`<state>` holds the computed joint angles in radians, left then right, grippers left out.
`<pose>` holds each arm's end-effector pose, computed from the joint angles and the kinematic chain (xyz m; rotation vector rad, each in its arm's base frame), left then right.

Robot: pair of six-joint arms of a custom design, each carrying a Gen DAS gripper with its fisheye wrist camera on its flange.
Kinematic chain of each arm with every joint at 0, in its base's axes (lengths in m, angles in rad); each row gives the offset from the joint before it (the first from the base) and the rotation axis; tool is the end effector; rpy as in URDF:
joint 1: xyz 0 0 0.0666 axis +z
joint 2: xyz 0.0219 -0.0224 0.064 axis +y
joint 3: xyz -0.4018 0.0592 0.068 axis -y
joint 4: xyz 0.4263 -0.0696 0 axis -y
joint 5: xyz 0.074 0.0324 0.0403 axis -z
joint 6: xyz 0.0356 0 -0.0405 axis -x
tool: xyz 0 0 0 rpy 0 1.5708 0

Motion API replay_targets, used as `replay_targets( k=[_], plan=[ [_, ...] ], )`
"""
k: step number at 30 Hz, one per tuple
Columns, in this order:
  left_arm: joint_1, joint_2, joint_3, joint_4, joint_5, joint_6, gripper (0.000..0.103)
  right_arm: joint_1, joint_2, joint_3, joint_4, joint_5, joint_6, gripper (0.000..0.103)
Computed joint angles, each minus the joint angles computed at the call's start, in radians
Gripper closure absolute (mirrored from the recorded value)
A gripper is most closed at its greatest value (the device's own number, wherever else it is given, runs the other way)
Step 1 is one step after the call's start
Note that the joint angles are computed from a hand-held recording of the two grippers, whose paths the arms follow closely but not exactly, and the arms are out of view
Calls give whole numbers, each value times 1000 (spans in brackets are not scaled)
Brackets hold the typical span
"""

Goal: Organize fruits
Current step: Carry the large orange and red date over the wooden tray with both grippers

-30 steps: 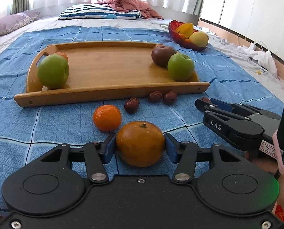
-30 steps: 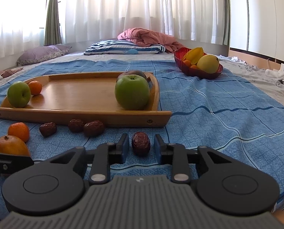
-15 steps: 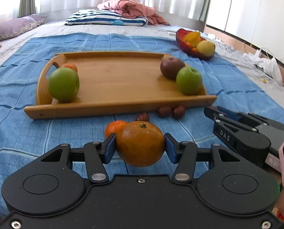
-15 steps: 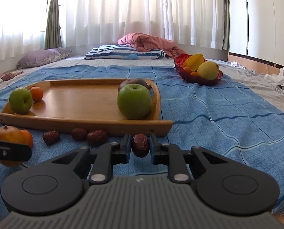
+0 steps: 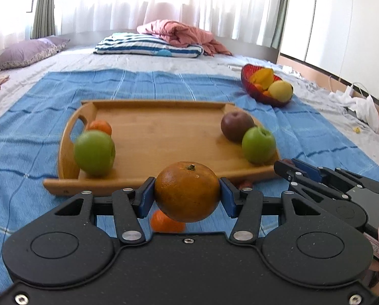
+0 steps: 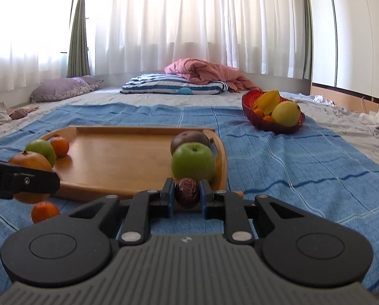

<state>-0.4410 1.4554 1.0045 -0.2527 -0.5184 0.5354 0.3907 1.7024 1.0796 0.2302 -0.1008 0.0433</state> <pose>0.4656 -0.2007 0.2838 -0.3654 2.1368 0.0366 0.5437 0.2274 0.2293 -0.4901 1.9138 0.3261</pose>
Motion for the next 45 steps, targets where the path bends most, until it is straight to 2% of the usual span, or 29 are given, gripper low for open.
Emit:
replay_targets(
  k=[13, 24, 27, 28, 37, 42, 45],
  plan=[
    [85, -1, 60, 7, -7, -59, 52, 16, 21, 91, -35, 8, -12, 79],
    [205, 43, 140, -40, 129, -57, 52, 6, 93, 273, -183, -33, -78, 79],
    [232, 60, 171, -62, 148, -66, 52, 0, 126, 350, -257, -56, -94, 79],
    [238, 66, 181, -68, 150, -73, 52, -4, 154, 411, -317, -68, -103, 79],
    [301, 154, 296, -156, 194, -89, 52, -23, 326, 734, -645, -122, -163, 79],
    [341, 212, 361, -207, 244, -61, 52, -17, 406, 864, -765, -107, -152, 79],
    [357, 250, 400, -237, 246, -67, 52, -9, 452, 938, -824, -90, -140, 79]
  ],
)
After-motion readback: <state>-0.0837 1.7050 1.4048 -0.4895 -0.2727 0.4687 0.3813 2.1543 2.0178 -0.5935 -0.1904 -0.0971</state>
